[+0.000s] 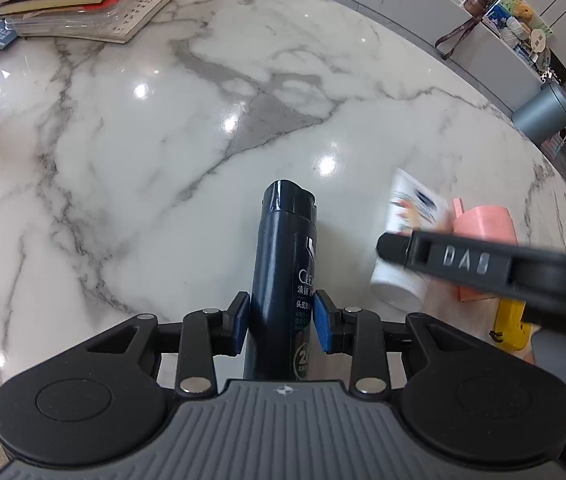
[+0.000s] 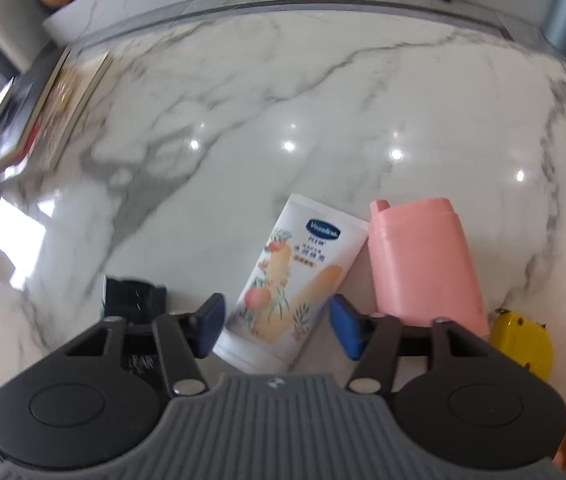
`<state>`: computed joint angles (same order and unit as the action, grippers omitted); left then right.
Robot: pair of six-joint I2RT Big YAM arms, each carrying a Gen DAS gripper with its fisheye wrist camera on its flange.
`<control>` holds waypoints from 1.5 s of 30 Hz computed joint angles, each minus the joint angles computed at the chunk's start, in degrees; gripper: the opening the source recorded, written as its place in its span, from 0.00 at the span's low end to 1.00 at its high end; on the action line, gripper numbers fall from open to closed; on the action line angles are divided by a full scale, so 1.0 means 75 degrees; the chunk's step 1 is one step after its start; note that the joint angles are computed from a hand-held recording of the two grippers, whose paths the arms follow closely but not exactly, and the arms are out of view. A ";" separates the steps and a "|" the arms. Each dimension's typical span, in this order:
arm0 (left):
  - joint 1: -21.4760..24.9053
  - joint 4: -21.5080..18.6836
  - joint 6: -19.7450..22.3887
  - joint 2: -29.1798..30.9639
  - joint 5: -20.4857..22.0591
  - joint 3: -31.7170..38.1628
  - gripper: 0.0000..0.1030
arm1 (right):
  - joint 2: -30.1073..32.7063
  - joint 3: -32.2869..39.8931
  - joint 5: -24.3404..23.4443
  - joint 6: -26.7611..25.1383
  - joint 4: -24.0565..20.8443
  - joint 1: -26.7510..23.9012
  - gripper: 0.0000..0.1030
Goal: Organize rigid objects
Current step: 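Grasp the white Vaseline tube with the right tool, then carry the shampoo bottle and Vaseline tube into the orange box with both tools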
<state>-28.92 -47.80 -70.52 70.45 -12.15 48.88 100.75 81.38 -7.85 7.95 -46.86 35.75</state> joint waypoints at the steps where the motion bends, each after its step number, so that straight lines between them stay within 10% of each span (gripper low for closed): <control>1: -0.0008 -0.0007 0.0026 0.0011 -0.0007 0.0011 0.37 | -0.0012 -0.0048 -0.0194 -0.0045 -0.0004 -0.0039 0.43; 17: -0.1198 0.0388 -0.0171 -0.0244 -0.0368 0.0191 0.37 | -0.1833 -0.2212 -0.1463 -0.0916 -0.0820 -0.1331 0.39; 28: -0.2243 -0.0317 -0.0732 -0.0520 -0.1332 0.1046 0.37 | -0.3677 -0.2895 -0.2532 -0.1118 -0.0695 -0.2103 0.39; 35: -0.2433 0.0431 0.0503 0.0340 -0.1194 0.2426 0.37 | -0.4422 -0.2854 -0.3133 -0.1466 -0.0719 -0.3475 0.39; 45: -0.2014 0.0864 0.2012 0.3385 0.0648 0.5600 0.37 | -0.3567 -0.1876 -0.2939 -0.2464 -0.1213 -0.5904 0.39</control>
<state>-44.03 -41.32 -55.43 95.84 -7.29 90.89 74.00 67.32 -29.90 -10.53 -55.96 -8.54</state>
